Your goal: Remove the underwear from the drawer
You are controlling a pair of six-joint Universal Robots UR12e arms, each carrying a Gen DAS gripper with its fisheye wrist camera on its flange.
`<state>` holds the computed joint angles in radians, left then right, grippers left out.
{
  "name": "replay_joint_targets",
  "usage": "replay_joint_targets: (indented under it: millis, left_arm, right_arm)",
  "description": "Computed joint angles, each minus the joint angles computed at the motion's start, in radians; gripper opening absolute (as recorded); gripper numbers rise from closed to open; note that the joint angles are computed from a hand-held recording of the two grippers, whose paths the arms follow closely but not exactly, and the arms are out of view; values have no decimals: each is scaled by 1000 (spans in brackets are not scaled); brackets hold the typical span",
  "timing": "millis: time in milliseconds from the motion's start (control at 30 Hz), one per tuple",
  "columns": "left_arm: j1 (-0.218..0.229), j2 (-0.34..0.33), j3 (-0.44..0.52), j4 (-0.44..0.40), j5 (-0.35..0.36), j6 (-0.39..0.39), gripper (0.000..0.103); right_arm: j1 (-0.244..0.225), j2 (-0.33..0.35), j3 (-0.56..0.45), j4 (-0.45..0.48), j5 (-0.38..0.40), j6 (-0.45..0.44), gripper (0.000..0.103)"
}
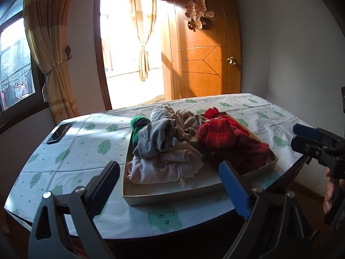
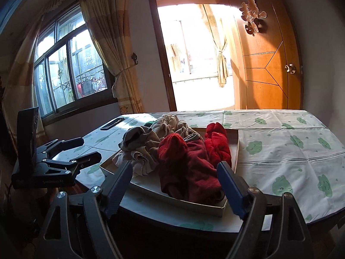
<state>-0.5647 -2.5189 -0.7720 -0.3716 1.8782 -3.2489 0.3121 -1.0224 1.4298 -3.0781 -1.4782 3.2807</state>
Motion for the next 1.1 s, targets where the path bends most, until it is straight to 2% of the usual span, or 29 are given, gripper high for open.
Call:
replay_joint_targets:
  millis: [367,667,1100]
  left_arm:
    - [-6,26,-56,49,-11,-18,97]
    - [-11,22,-47,22,4,-11,100]
    - [-13,22,-33,-23,2,-39,103]
  right_arm:
    - [11,-7,20,-13,-3,-4,82]
    - [18,-9,27,-18,2,-12,82]
    - [16,-20,38,-55,-19,-19,82]
